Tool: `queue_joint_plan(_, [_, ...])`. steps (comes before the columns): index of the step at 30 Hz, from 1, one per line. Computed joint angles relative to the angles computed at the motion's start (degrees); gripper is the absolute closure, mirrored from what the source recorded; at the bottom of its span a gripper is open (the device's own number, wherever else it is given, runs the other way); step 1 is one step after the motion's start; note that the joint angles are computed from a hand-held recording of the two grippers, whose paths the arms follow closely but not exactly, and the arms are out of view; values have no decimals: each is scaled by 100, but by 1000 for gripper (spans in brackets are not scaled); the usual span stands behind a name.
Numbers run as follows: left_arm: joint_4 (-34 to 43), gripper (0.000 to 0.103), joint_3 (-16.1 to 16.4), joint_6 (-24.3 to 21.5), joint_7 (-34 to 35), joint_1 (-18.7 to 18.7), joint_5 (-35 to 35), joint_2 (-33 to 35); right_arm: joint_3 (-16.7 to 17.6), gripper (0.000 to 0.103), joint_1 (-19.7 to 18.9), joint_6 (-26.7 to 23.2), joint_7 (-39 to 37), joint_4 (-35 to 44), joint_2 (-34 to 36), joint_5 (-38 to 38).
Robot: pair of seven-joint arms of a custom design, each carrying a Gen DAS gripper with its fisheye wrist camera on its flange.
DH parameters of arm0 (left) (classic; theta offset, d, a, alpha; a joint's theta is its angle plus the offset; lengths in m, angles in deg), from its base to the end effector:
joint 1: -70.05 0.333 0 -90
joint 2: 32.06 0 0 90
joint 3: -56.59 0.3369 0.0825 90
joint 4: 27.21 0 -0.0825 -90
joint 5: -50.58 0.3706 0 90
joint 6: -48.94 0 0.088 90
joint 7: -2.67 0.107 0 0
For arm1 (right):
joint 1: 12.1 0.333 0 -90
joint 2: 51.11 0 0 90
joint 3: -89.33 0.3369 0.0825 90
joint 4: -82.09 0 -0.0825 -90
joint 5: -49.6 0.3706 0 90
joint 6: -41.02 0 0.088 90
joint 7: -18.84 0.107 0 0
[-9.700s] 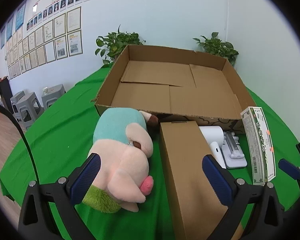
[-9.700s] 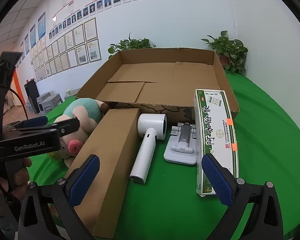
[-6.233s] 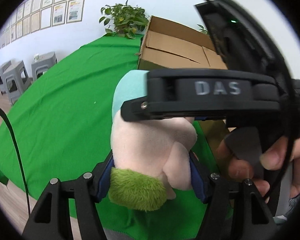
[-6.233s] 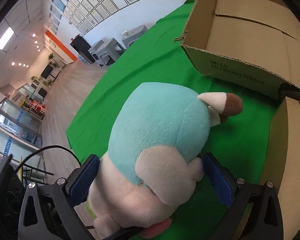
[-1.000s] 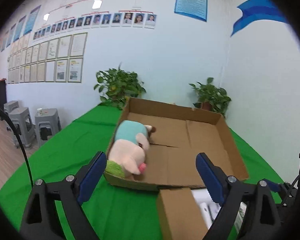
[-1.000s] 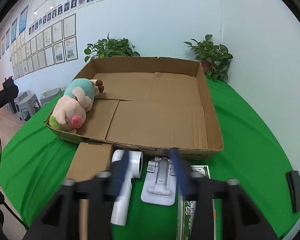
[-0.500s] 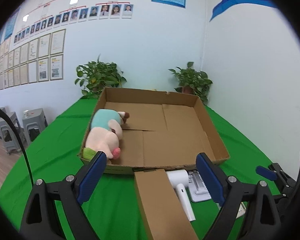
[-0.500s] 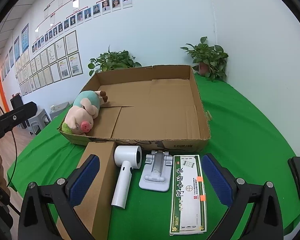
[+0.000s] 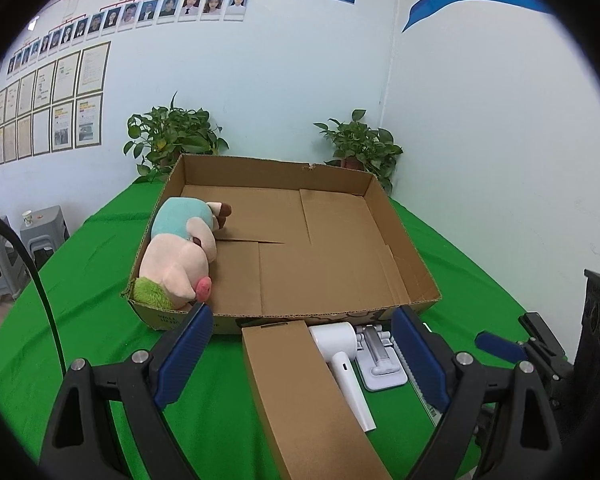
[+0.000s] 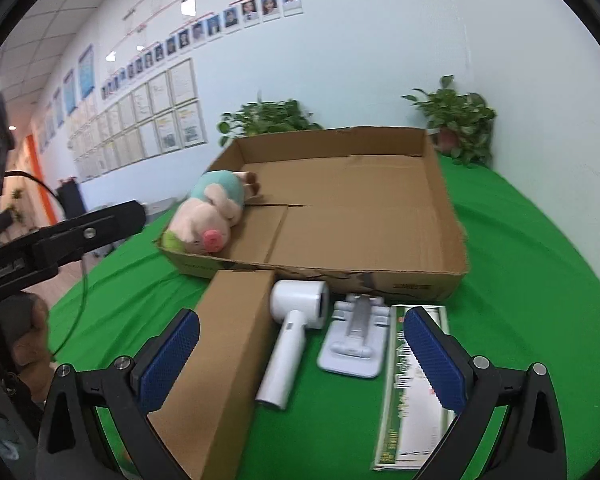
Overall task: Organize objects
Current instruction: 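Move both grippers back to the long narrow brown cardboard piece, then grasp the long cardboard piece's end with both grippers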
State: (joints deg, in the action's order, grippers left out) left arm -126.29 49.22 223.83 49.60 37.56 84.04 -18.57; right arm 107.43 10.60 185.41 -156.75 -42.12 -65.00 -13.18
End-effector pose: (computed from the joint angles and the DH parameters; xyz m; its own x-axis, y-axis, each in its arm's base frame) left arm 0.4878 -0.4502 0.5940 -0.5338 -0.8306 0.1583 -0.4600 0.1282 -0.8786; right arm 0.3713 0.3497 0.5773 -0.0813 -0.9853 -0.1504 -0.4930 0.1709 -0.8530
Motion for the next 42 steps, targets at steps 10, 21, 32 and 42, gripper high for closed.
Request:
queue_joint_plan(10, [-256, 16, -357, 80, 857, 302, -973, -79, -72, 0, 104, 745, -100, 158, 394, -282])
queue_joint_plan(21, [-641, 53, -411, -209, 1226, 324, -1612, -186, -195, 41, 262, 754, 47, 161, 568, -335])
queue_joint_plan(32, [-576, 20, -1803, -434, 2939, 1520, -3901, 30, -400, 0, 475, 989, -791, 299, 920, 410])
queue_joint_plan(42, [-105, 23, -2785, -1617, 5363, 2233, -6477, 516, -465, 0, 928, 894, -2025, 825, 1635, 1792])
